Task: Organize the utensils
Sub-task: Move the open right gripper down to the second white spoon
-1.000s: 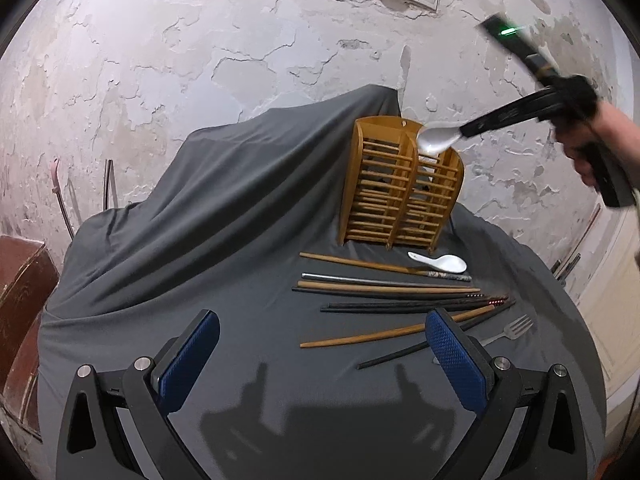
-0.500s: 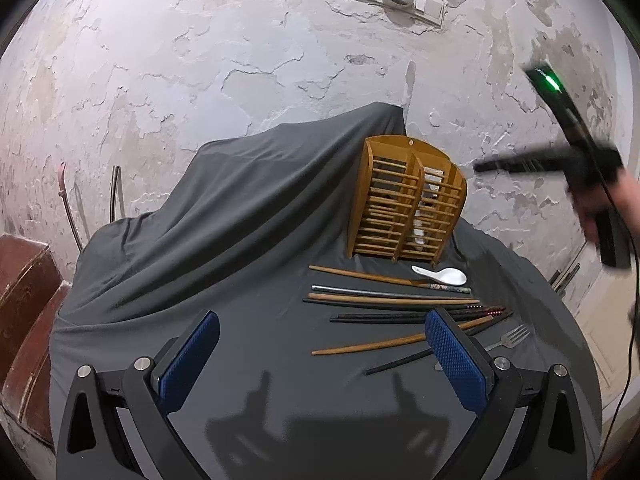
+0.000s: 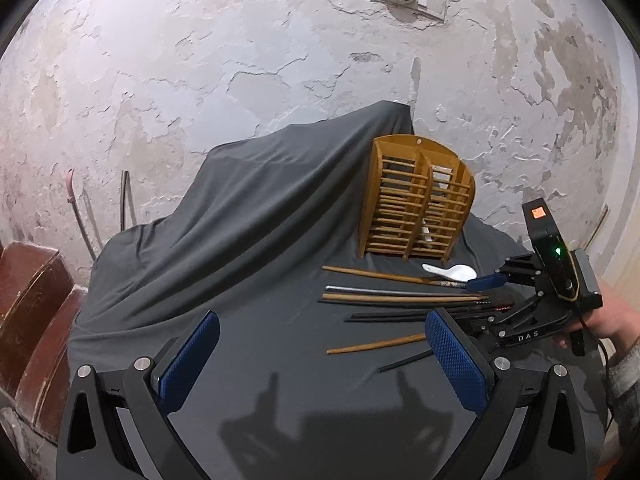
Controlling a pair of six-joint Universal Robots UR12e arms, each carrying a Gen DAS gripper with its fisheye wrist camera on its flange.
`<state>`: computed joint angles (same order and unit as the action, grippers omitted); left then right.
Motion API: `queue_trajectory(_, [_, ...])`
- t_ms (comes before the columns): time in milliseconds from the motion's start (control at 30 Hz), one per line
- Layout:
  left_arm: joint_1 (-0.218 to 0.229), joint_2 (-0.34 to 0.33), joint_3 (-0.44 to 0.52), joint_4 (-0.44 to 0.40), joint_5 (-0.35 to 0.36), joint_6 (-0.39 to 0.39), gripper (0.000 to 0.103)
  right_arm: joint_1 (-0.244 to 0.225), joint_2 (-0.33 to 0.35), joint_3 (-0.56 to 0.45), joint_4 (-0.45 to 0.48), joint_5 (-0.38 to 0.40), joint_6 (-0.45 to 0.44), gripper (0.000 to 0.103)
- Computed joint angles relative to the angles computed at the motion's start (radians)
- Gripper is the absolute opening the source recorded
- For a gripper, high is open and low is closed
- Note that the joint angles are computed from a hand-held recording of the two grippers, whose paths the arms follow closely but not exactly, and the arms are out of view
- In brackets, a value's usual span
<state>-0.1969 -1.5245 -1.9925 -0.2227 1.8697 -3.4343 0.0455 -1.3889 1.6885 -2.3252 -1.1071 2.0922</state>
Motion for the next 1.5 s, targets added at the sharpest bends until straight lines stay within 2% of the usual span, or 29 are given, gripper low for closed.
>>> queue_trajectory(67, [0.000,0.004,-0.003,-0.014,0.009,-0.011,0.103,-0.003,0.004,-0.021,0.060,0.038,-0.005,0.048])
queue_trajectory(100, [0.001,0.006,-0.004,-0.021,0.011,-0.018,0.103,-0.005,0.003,-0.021,0.072,0.057,0.006,0.024])
queue_trajectory(133, [0.003,0.007,-0.005,-0.028,0.011,-0.025,0.103,0.000,-0.001,-0.012,0.042,0.035,0.019,0.011])
queue_trajectory(167, [0.005,0.008,-0.005,-0.034,0.009,-0.031,0.103,0.002,-0.005,-0.002,0.018,0.031,0.027,0.011])
queue_trajectory(267, [0.010,0.007,-0.003,-0.051,-0.005,-0.042,0.103,0.004,-0.006,-0.007,0.030,0.036,0.066,0.010])
queue_trajectory(333, [0.006,0.004,0.000,-0.054,-0.008,-0.035,0.103,0.002,-0.012,-0.007,0.045,0.041,0.065,0.004])
queue_trajectory(400, [0.000,0.004,-0.001,-0.050,-0.005,-0.028,0.103,-0.009,-0.022,-0.002,0.086,0.061,0.043,0.002])
queue_trajectory(467, [-0.003,0.004,0.000,-0.050,-0.003,-0.027,0.103,-0.009,-0.033,0.015,0.086,0.072,0.054,0.002])
queue_trajectory(600, [-0.007,0.009,-0.004,-0.046,0.003,-0.028,0.103,-0.017,-0.056,0.051,0.042,0.095,0.086,0.002])
queue_trajectory(733, [-0.005,0.019,-0.014,-0.035,0.005,-0.021,0.103,-0.027,-0.085,0.113,-0.109,0.076,0.227,0.003])
queue_trajectory(800, [-0.002,0.021,-0.018,-0.033,-0.004,-0.019,0.103,-0.045,-0.109,0.139,-0.136,0.089,0.272,0.006])
queue_trajectory(867, [0.006,0.020,-0.019,-0.031,-0.027,-0.016,0.103,-0.075,-0.122,0.152,-0.116,0.138,0.277,0.024])
queue_trajectory(900, [0.015,0.016,-0.016,-0.023,-0.062,-0.011,0.103,-0.078,-0.126,0.160,-0.133,0.147,0.286,0.051])
queue_trajectory(933, [0.023,0.008,-0.008,-0.011,-0.093,-0.007,0.103,-0.073,-0.132,0.173,-0.193,0.124,0.298,0.073])
queue_trajectory(967, [0.040,-0.010,0.012,0.005,-0.153,0.013,0.103,-0.061,-0.133,0.187,-0.276,0.083,0.314,0.076])
queue_trajectory(1000, [0.049,-0.026,0.036,-0.004,-0.189,0.035,0.103,-0.052,-0.127,0.182,-0.316,0.056,0.334,0.076])
queue_trajectory(1067, [0.067,-0.062,0.091,-0.030,-0.277,0.102,0.103,-0.050,-0.112,0.152,-0.289,0.067,0.376,0.076])
queue_trajectory(1133, [0.103,-0.102,0.146,-0.068,-0.448,0.183,0.103,-0.056,-0.100,0.124,-0.225,0.088,0.385,0.077])
queue_trajectory(1167, [0.112,-0.119,0.160,-0.063,-0.486,0.207,0.103,-0.049,-0.095,0.117,-0.229,0.063,0.389,0.077])
queue_trajectory(1200, [0.115,-0.133,0.166,-0.041,-0.482,0.221,0.103,-0.045,-0.094,0.121,-0.246,0.039,0.395,0.077])
queue_trajectory(1233, [0.109,-0.143,0.169,-0.031,-0.436,0.234,0.103,-0.043,-0.087,0.115,-0.249,0.031,0.402,0.077])
queue_trajectory(1267, [0.102,-0.149,0.166,-0.022,-0.392,0.245,0.103,-0.046,-0.079,0.107,-0.231,0.054,0.406,0.077])
queue_trajectory(1300, [0.107,-0.152,0.149,0.014,-0.386,0.249,0.103,-0.048,-0.073,0.102,-0.209,0.079,0.413,0.077])
queue_trajectory(1333, [0.122,-0.152,0.131,0.043,-0.418,0.237,0.103,-0.050,-0.065,0.091,-0.178,0.096,0.417,0.076])
queue_trajectory(1400, [0.142,-0.155,0.120,0.040,-0.449,0.194,0.103,-0.030,-0.045,0.060,-0.177,0.048,0.420,0.076])
queue_trajectory(1467, [0.152,-0.159,0.106,0.077,-0.416,0.119,0.103,-0.013,-0.032,0.033,-0.171,0.031,0.405,0.067])
queue_trajectory(1500, [0.161,-0.160,0.098,0.106,-0.423,0.082,0.103,-0.009,-0.026,0.025,-0.181,0.042,0.392,0.056])
